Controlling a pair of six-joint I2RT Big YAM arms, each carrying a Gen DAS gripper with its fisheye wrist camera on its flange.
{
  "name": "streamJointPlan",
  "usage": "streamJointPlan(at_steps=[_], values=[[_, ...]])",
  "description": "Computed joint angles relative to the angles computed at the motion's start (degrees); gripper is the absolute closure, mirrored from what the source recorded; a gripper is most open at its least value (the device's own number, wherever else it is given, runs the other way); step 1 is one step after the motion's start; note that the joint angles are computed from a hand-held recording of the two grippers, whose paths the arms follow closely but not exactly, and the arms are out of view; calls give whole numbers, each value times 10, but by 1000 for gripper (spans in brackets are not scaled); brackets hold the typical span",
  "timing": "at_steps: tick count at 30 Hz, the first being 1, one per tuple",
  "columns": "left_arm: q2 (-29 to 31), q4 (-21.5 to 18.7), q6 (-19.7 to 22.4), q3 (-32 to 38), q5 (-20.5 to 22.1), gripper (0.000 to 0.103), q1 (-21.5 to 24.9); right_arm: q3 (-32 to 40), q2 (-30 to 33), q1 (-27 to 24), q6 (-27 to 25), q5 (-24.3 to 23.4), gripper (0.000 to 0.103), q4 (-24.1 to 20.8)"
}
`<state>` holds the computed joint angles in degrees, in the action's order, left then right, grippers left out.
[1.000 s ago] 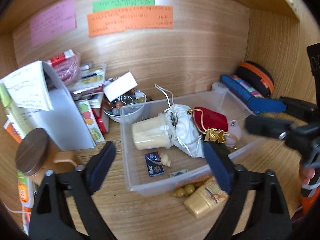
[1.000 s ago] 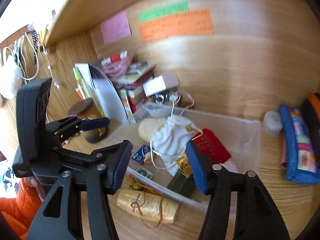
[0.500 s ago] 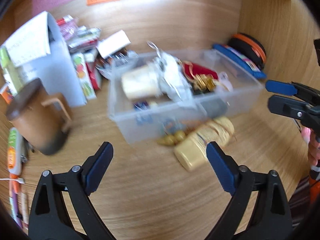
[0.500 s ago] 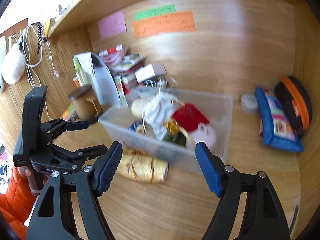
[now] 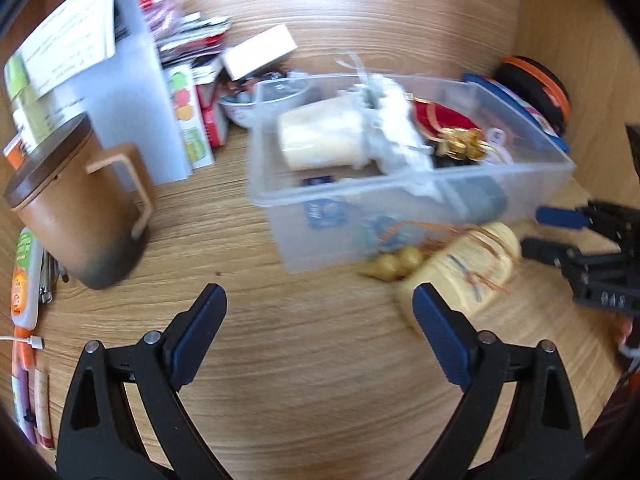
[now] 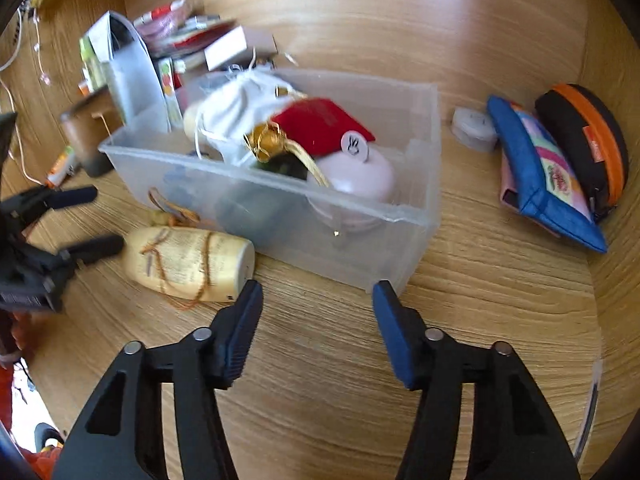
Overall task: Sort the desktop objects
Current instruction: 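Grasp the yellow bottle with the left tool while the right tool grasps the gold gourd ornament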
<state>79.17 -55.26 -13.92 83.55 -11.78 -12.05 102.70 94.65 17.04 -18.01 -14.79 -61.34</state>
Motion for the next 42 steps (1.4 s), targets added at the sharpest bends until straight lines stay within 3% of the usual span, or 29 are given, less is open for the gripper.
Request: streamJointPlan(at_steps=[8, 11, 14, 18, 24, 27, 31, 32, 36, 37, 40, 42], values=[[1, -11, -25, 0, 31, 8, 35, -6, -2, 24, -30, -1, 54, 3], [-8, -13, -23, -6, 40, 8, 45, -5, -3, 36, -54, -40, 54, -23], [-19, -15, -14, -13, 48, 8, 53, -17, -11, 59, -87, -42, 54, -22], [-41, -16, -12, -32, 64, 8, 59, -8, -8, 75, -124, -110, 55, -69], [-44, -22, -23, -39, 111, 7, 59, -7, -15, 65, -92, -122, 55, -64], [-39, -21, -32, -35, 115, 7, 51, -1, -13, 51, -66, -121, 55, -64], [-24, -33, -53, -23, 160, 7, 53, 11, -7, 35, -36, -127, 55, -66], [-20, -38, -52, -18, 150, 7, 49, 11, -8, 32, -33, -128, 55, -65], [-3, -64, -37, 5, 112, 17, 20, 5, -18, 31, -36, -132, 55, -57], [2, -72, -26, 11, 85, 23, 4, 4, -20, 32, -36, -131, 55, -53], [4, -76, -5, 15, 59, 50, -18, 1, -25, 31, -42, -135, 55, -48], [2, -75, -4, 15, 64, 56, -20, 5, -24, 30, -44, -142, 55, -50]])
